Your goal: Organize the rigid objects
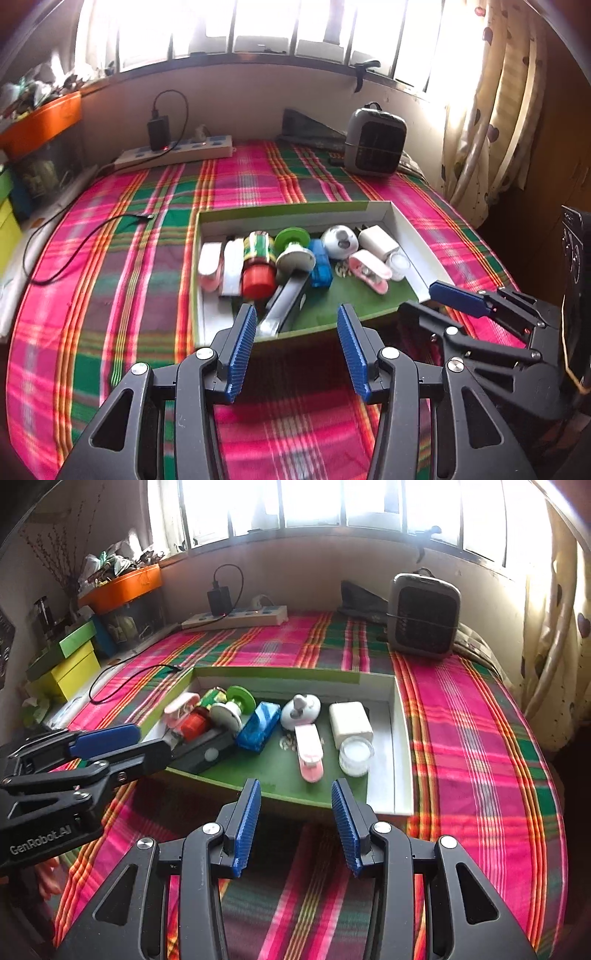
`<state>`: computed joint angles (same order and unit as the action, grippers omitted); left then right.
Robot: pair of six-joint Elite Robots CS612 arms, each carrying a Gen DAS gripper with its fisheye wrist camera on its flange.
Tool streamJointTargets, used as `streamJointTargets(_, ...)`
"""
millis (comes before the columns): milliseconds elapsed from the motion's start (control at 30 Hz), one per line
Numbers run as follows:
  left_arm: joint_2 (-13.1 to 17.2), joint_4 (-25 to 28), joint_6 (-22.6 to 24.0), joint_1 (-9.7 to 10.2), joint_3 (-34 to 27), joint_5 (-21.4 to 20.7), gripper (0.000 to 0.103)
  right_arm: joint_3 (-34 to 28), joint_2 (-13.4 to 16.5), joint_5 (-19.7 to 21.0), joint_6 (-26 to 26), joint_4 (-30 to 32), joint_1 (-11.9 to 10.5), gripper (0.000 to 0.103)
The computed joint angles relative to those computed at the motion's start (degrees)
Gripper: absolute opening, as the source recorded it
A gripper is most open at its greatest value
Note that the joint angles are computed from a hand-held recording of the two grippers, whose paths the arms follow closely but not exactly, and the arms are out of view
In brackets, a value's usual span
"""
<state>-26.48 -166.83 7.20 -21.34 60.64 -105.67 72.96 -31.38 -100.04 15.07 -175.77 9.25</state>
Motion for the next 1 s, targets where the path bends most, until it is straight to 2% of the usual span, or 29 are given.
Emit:
streamJointTargets(433, -2.5, -1.6, -0.4, -0.17, 7.7, 4.3, 0.045, 4.3, -1.6, -0.8, 2.7, 0.0, 0.8, 0.041)
streamJointTargets(667, -2.5, -1.4, -0.2, -0.39, 8.9, 6.6, 0.045, 5.1, -1.8, -1.3, 4.2, 1.1, 0.9, 0.042)
streamJointTargets(1000, -2.7, -3.6, 0.0, -0.94, 10.0, 8.9, 0.046, 5.5, -1.8, -1.4, 4.2, 2.6, 1.1, 0.042)
